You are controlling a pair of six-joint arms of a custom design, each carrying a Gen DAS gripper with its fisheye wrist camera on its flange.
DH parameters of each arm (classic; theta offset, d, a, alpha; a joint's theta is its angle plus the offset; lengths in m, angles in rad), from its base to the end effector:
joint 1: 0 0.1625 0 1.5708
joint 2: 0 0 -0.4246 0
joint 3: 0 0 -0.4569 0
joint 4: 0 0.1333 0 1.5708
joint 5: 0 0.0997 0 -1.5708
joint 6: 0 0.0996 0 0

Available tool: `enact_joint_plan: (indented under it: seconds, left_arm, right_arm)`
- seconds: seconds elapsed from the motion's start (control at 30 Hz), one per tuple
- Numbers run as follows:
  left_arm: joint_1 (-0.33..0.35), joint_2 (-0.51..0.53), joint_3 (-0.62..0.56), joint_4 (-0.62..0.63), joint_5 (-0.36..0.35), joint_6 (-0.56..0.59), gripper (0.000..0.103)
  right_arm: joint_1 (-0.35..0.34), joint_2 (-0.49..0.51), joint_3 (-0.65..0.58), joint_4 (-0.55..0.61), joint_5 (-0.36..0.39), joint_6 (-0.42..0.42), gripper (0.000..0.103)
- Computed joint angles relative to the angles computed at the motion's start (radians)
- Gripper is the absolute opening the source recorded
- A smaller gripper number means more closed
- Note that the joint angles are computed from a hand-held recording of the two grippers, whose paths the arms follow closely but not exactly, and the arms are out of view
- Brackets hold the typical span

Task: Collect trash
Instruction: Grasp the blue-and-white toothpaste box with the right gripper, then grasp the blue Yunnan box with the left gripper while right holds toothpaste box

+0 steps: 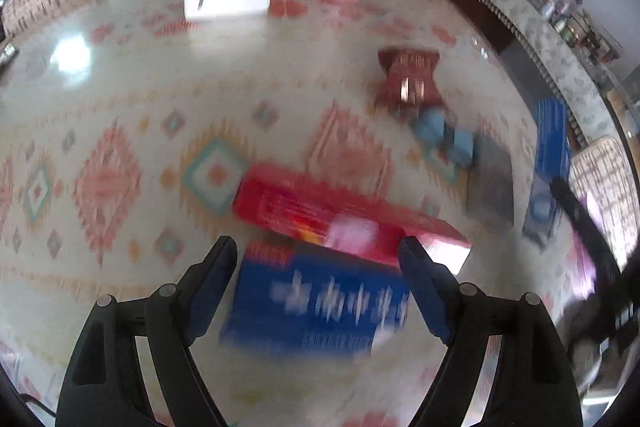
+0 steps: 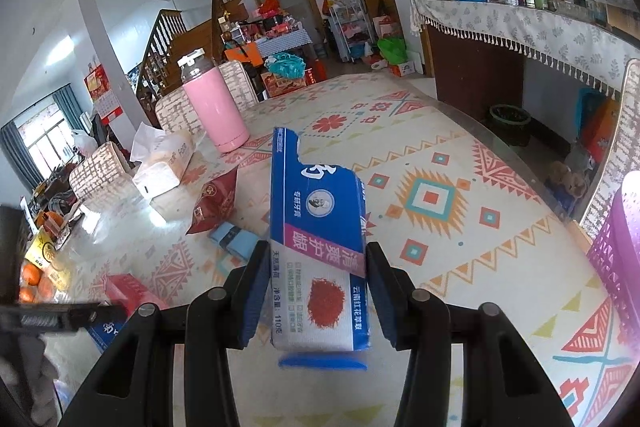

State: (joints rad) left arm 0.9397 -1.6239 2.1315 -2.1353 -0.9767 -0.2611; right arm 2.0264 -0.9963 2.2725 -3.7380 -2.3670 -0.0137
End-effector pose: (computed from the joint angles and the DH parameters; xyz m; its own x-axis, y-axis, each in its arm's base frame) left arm -0.1312 -0.4999 0.2877 -0.8166 0.2394 -0.5252 0.3916 0.8983 -0.1992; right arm 0.2671 -0.4039 0.1155 -0.8688 0.1836 0.4599 -0.2885 0.5671 -0.7715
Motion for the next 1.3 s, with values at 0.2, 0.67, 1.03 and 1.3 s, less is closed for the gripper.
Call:
enact_joint_plan:
  seconds: [0.2,0.67,1.03,1.3]
  left_arm:
    - [-0.007,0.010,-0.001,-0.040,-0.015,0.027,0.083]
    - [0.010,-0.144,0.054,0.218,-0.231,0.223,0.083]
    - [-0.178,-0.269,0.194,0.199,-0.011,0.270,0.084]
    - [-0.172,-0.171,0.160,0.120,-0.026,0.432,0.084]
  right_arm:
    - [-0.002,0.004,-0.004,0.016,0.002,-0.002,0.053]
    - [0.001,0.012,-0.017,0.063,-0.004,-0.003,0.053]
    - [0.002,0.016,-0.020,0.077,-0.011,-0.001,0.053]
    - [-0.001,0.017,-0.028,0.138,-0.008,0.016,0.058]
